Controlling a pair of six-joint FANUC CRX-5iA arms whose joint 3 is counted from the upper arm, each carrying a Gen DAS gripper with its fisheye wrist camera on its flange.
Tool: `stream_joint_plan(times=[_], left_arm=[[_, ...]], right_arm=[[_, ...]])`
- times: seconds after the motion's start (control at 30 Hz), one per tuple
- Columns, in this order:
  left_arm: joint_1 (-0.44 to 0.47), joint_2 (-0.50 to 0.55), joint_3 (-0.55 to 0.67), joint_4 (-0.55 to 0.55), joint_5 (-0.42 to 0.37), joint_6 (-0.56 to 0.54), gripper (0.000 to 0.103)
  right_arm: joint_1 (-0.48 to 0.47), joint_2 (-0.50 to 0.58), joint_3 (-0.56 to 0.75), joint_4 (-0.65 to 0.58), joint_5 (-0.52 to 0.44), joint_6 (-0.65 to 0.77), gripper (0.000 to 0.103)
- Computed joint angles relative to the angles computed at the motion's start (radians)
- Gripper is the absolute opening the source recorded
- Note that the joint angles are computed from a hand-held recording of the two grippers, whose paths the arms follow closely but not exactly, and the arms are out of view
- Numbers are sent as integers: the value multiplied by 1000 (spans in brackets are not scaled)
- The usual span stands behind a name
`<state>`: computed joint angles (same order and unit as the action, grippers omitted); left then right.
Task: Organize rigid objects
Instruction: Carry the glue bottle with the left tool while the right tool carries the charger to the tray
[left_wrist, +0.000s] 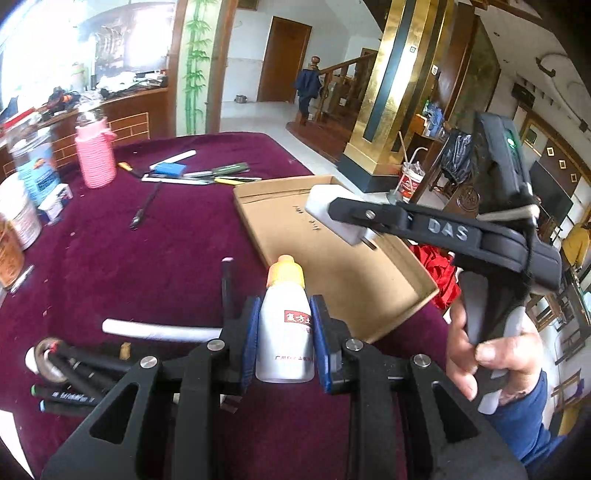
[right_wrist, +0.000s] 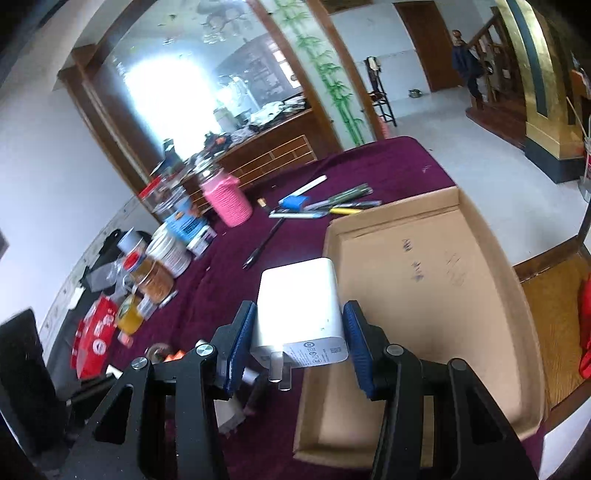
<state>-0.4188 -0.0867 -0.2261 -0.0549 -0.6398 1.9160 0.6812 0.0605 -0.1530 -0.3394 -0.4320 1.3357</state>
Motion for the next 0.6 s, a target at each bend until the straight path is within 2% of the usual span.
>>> stream_joint_plan(times=[0.27,0.33,0.47,0.57,0.6], left_arm=[[6,164,150,45,-14,-32,24],[11,202,186,57,-12,-43,24],[29,317,286,102,-32,-67,24],[37,396,359,91,-67,-54,24],[36,436,411,45,-104,-9,24]], right_arm=[[-152,133,180,-152,-140,101,44],[-154,179,225,-90,-173,34,44],[-181,278,336,-93,-266,-13,43],[-202,347,403,-119,-310,-20,43],[-205,365,416,-120,-320,-24,43]])
